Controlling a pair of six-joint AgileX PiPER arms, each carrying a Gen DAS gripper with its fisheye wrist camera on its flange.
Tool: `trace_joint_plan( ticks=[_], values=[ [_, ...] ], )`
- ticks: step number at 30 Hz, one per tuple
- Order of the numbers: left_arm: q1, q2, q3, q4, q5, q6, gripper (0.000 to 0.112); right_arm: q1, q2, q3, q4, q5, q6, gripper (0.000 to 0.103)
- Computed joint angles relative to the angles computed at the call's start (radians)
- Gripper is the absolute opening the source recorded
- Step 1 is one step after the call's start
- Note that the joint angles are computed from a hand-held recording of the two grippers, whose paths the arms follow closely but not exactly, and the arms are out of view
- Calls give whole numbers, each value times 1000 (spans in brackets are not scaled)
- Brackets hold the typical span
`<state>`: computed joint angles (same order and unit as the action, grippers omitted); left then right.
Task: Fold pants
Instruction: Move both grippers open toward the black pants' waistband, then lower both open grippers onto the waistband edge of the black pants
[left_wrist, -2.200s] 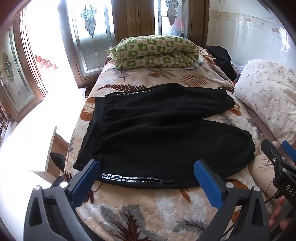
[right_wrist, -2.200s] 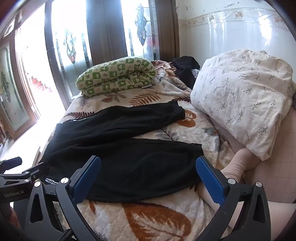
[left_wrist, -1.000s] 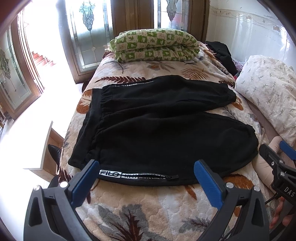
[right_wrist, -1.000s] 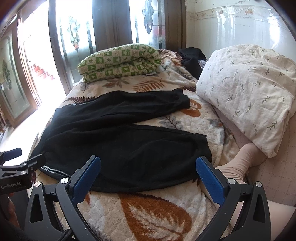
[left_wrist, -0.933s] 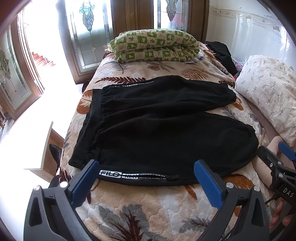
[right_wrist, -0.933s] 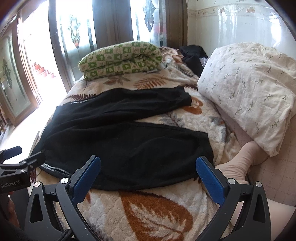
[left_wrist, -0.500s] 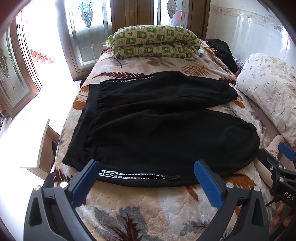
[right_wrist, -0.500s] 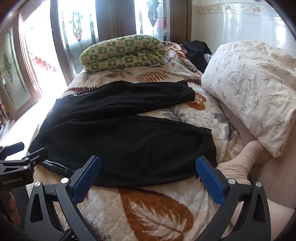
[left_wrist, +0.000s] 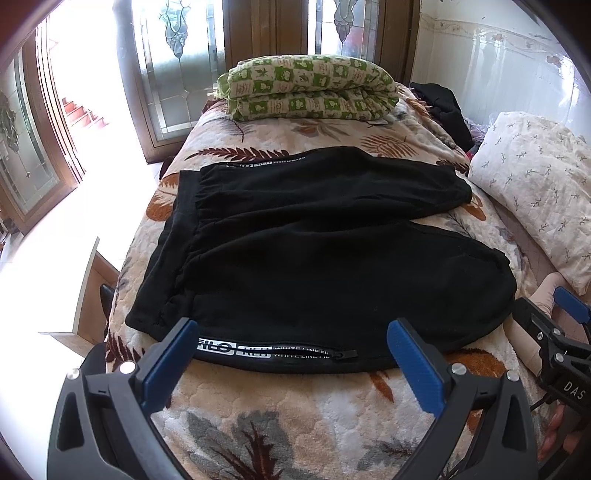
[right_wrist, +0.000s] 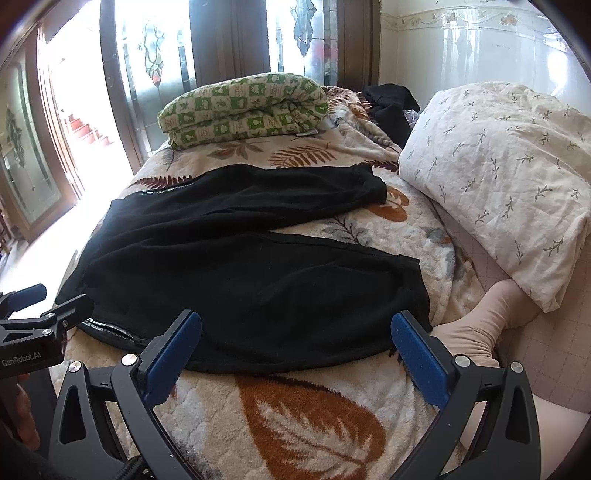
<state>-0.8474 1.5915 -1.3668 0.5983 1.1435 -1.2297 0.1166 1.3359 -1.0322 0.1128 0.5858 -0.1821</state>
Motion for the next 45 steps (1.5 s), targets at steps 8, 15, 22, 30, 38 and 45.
trace_joint_plan(
  ticks=[8,15,22,30,38,45],
  values=[
    [12,0,13,-6,-28,14,103,14,22,-40,23,40,-57,103],
    [27,15,8,-7,-57,30,103,12,101,-165,38,137,-198,103],
    [58,29,9,-21,-89,62,103,-29,207,-302,137,249,-432,103],
    [106,67,-8,-46,-115,100,103,-51,338,-470,181,321,-469,103],
    [159,123,-62,-71,-146,189,103,-50,447,-590,166,370,-457,103],
    [284,197,-187,-138,-134,384,103,-49,652,-887,177,508,-513,103]
  ],
)
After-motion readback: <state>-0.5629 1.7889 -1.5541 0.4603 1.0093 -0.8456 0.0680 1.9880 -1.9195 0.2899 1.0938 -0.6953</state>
